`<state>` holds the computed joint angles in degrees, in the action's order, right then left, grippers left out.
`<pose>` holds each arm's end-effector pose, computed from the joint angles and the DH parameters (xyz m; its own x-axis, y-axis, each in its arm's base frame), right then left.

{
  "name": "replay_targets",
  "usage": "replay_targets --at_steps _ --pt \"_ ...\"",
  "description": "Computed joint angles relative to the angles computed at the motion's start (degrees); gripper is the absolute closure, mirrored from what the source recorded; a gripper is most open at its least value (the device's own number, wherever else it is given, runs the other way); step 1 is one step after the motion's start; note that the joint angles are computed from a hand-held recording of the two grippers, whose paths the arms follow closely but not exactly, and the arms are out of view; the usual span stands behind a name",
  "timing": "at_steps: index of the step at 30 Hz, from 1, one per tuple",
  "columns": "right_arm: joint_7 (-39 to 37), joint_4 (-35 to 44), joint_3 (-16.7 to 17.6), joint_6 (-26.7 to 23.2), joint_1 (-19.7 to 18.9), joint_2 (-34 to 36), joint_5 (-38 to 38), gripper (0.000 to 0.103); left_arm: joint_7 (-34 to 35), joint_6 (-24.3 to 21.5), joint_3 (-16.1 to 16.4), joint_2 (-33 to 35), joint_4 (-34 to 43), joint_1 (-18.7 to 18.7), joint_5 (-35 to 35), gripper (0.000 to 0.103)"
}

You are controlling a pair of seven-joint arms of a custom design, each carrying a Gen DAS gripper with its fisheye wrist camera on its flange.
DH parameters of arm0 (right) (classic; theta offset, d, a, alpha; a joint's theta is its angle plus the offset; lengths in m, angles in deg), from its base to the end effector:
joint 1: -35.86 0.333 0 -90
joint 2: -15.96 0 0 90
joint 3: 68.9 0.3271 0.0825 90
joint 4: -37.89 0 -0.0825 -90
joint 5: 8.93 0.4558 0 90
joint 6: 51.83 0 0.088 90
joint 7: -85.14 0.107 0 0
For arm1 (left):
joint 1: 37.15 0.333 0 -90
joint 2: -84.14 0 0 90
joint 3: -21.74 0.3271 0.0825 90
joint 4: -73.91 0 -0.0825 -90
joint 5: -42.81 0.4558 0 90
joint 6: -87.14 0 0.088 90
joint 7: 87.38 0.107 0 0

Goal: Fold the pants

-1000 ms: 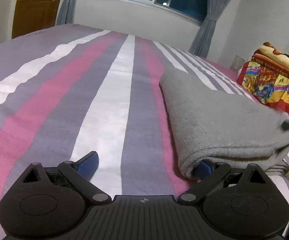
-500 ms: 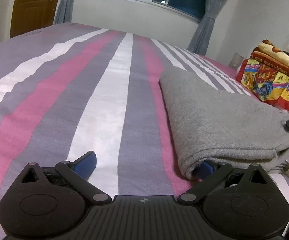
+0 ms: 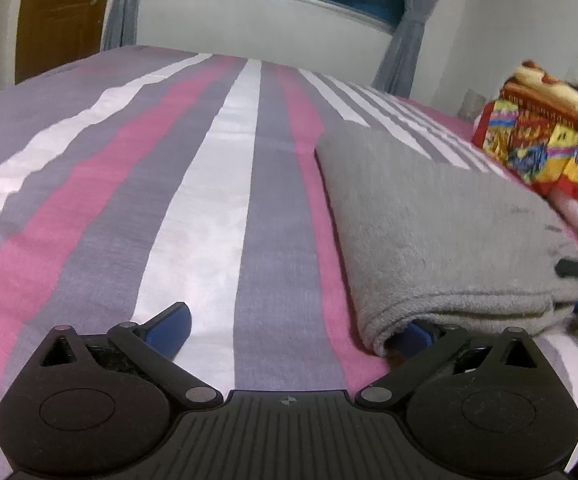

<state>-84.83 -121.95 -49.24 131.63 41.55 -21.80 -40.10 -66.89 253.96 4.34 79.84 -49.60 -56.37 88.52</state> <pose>0.3703 0.2277 0.4591 -0.2456 -0.6535 -0.7160 -0.5064 0.7163 -0.4801 0.4743 -0.4109 0.4885 -0.2359 -0.9485 0.2115 -0.6484 -0.0085 -0.7613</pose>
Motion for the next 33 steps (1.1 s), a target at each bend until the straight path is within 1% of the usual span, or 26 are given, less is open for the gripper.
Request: replay_targets --at_steps 2,3,4,5,7,9,11,12,14,15,16,17,18,19,20,22,23,24,25,26,27,28,29,30,31,33 --pt "-0.7 -0.3 -2.0 -0.4 1.8 -0.8 0.2 0.047 4.9 -0.7 0.5 -1.9 -1.4 -1.1 -5.5 0.000" --pt "-0.8 -0.8 -2.6 -2.1 3.0 -2.4 0.4 0.046 6.6 0.2 0.9 -3.5 -2.9 -1.6 -7.9 0.000" --pt "-1.0 -0.7 -2.3 -3.8 2.9 -3.2 0.3 0.041 7.5 1.5 1.2 -5.0 -4.4 -1.9 -9.8 0.000" --pt "-1.3 -0.9 -2.3 -7.3 3.8 -5.4 0.0 0.033 7.0 3.0 1.3 -6.6 -5.9 -1.6 -10.4 0.000" --pt "-2.1 -0.1 -1.2 -15.3 4.5 -8.6 -1.5 0.021 3.7 4.6 0.0 -8.5 -7.2 0.6 -8.1 0.000" --pt "-2.9 0.5 -1.0 -17.1 4.1 -9.8 -4.3 0.021 1.2 4.9 -0.8 -7.7 -5.7 2.5 -6.6 0.000" --pt "-2.8 2.1 -0.4 -17.4 2.9 -8.8 -6.8 0.021 0.5 6.2 -0.2 -5.1 -3.5 2.6 -7.7 0.000" --pt "-3.1 3.4 -0.5 -17.4 2.6 -7.2 -7.8 0.021 3.6 7.3 1.5 -3.2 -2.5 0.9 -11.8 0.000" --pt "-3.5 5.3 -0.5 -17.2 2.2 -4.3 -9.5 0.021 19.2 6.6 5.5 0.6 -0.2 -4.8 -28.4 0.000" --pt "-5.3 6.7 -1.5 -18.2 3.3 -1.7 -9.9 0.021 24.3 6.1 5.9 2.0 0.6 -5.8 -33.0 0.000" --pt "-8.4 7.6 -3.6 -20.5 6.1 0.2 -8.9 0.018 26.1 5.9 4.8 3.0 1.2 -4.8 -33.6 0.000" --pt "-14.3 9.2 -7.5 -24.5 10.8 3.2 -5.8 0.013 25.9 5.6 4.2 3.5 1.7 -4.0 -32.6 0.000" --pt "-20.3 10.7 -10.3 -27.8 14.2 6.0 -1.4 0.009 27.6 5.0 3.6 3.7 2.3 -3.5 -34.9 0.000" --pt "-22.3 11.1 -11.8 -28.0 15.6 6.7 -0.8 0.007 28.7 5.5 3.1 3.8 2.6 -3.1 -36.6 0.000" --pt "-22.2 11.0 -11.4 -27.9 15.2 6.1 -1.2 0.006 29.5 7.0 2.8 4.1 2.9 -2.7 -37.7 0.000" --pt "-19.7 10.8 -8.7 -27.0 12.0 4.3 -4.1 0.006 32.9 9.0 2.1 5.7 4.6 -1.9 -40.4 0.000" --pt "-17.3 10.6 -7.1 -25.6 9.7 3.5 -6.6 0.006 33.8 8.4 1.6 7.2 6.5 -1.4 -40.4 0.000" --pt "-16.0 10.9 -6.6 -24.2 8.2 3.4 -8.3 0.005 34.7 7.0 1.0 9.1 8.8 -0.8 -40.2 0.000" --pt "-16.1 11.7 -7.0 -23.3 7.5 4.5 -9.0 0.004 36.2 5.0 0.1 11.0 11.1 0.0 -40.7 0.000" --pt "-17.8 12.8 -8.2 -23.7 8.1 6.1 -8.4 0.004 39.1 1.7 -1.4 13.4 14.1 1.3 -42.2 0.000" --pt "-21.0 14.1 -10.2 -25.3 9.7 8.0 -6.5 0.003 39.8 -1.5 -1.7 15.6 16.9 1.4 -41.2 0.000" --pt "-27.6 16.1 -14.1 -28.1 13.4 10.9 -1.8 0.000 38.7 -2.3 -1.2 16.5 18.4 0.9 -39.0 0.000" --pt "-34.4 17.1 -17.5 -28.9 16.3 13.0 3.9 0.000 38.8 -3.2 -1.4 17.3 20.0 1.0 -38.4 0.000" --pt "-37.1 16.9 -19.1 -27.5 17.3 13.5 6.8 0.000 39.5 -3.4 -2.0 18.3 21.6 1.4 -38.5 0.000" --pt "-37.7 17.2 -18.8 -27.2 16.7 13.4 7.1 0.000 39.4 -3.1 -2.0 19.2 22.9 1.4 -37.7 0.000" --pt "-35.4 17.7 -14.6 -25.8 11.9 12.8 2.1 0.000 39.7 -5.0 -1.8 22.4 27.7 1.1 -36.0 0.000"
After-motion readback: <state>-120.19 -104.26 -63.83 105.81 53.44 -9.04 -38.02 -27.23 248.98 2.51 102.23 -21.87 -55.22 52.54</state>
